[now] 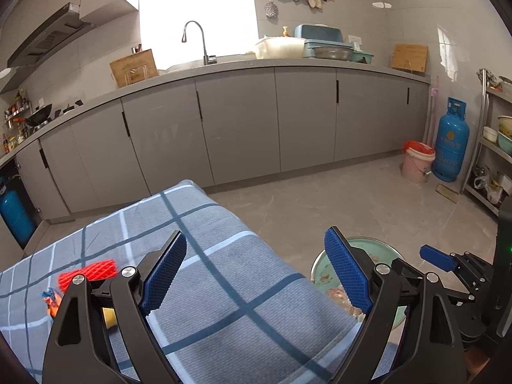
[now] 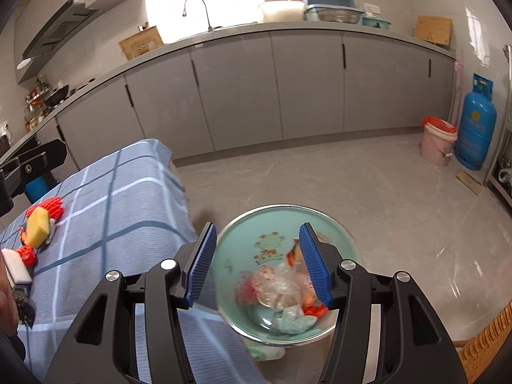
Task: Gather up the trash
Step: 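Move both tools back over the table, then grasp the black mesh scrubber with the right tool and lift it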
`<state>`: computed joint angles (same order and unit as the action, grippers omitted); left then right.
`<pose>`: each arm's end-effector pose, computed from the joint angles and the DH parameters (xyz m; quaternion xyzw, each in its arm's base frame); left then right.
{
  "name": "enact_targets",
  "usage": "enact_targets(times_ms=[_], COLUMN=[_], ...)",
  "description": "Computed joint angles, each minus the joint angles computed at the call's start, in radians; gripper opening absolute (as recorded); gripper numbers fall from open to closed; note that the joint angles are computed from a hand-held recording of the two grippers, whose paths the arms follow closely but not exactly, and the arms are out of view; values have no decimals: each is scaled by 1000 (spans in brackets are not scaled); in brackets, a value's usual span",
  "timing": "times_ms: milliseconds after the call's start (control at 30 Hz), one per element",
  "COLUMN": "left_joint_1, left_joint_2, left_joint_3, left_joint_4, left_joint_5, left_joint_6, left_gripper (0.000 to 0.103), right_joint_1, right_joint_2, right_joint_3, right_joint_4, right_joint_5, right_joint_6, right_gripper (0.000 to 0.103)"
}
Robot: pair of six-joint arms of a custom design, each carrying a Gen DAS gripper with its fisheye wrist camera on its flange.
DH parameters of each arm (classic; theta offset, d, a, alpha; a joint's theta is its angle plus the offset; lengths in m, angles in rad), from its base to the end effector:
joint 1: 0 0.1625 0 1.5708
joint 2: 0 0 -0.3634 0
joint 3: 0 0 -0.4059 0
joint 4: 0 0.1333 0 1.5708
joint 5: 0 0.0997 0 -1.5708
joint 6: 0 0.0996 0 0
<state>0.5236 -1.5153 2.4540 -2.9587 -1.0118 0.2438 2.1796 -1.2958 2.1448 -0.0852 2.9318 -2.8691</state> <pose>-0.2416 -0.3544 0.1651 0.5146 0.7855 -0.3022 0.1638 0.2084 -0.2362 0.1212 -0.1239 -0.7461 0.5228 0.3932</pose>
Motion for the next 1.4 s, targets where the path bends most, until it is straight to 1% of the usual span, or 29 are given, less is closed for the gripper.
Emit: enact_targets(times_ms=[167, 267, 333, 433, 533, 667, 767, 867, 967, 1000, 1067, 1167, 1300, 1400], left_joint_1=[11, 31, 46, 65, 98, 165, 214, 273, 313, 323, 344, 372, 400, 411], left_joint_2=[-92, -152, -196, -251, -315, -397, -425, -451, -480, -490, -513, -541, -566, -576], left_joint_3=[26, 32, 37, 46, 53, 50, 39, 27, 27, 28, 28, 29, 25, 20], left_joint_4=[40, 69, 84, 96, 116, 156, 167, 171, 187, 197, 234, 267, 279, 287], left_joint_5=[29, 47, 65, 94, 126, 175, 203, 232, 250, 255, 263, 269, 267, 269], left_joint_6=[4, 12, 27, 56, 93, 130, 151, 174, 185, 186, 173, 165, 177, 171], left_gripper=[87, 87, 91, 92, 92, 92, 93, 93, 93, 93, 93, 93, 93, 93], right_joint_1=[37, 61, 73, 92, 109, 128, 145, 158, 172, 175, 180, 186, 182, 168], right_joint_2=[91, 153, 188, 240, 297, 368, 432, 479, 527, 539, 559, 594, 643, 679], right_joint_3=[-78, -129, -157, -204, -255, -321, -381, -430, -482, -496, -517, -549, -597, -630], right_joint_4=[47, 77, 90, 109, 126, 140, 153, 172, 193, 197, 203, 213, 242, 282], right_joint_5=[-10, -19, -24, -41, -65, -103, -137, -168, -206, -221, -250, -314, -356, -386], right_joint_6=[28, 45, 51, 57, 54, 38, 16, 2, -11, -18, -29, -57, -76, -70], right_gripper=[57, 58, 58, 59, 59, 61, 66, 66, 67, 67, 72, 72, 72, 72])
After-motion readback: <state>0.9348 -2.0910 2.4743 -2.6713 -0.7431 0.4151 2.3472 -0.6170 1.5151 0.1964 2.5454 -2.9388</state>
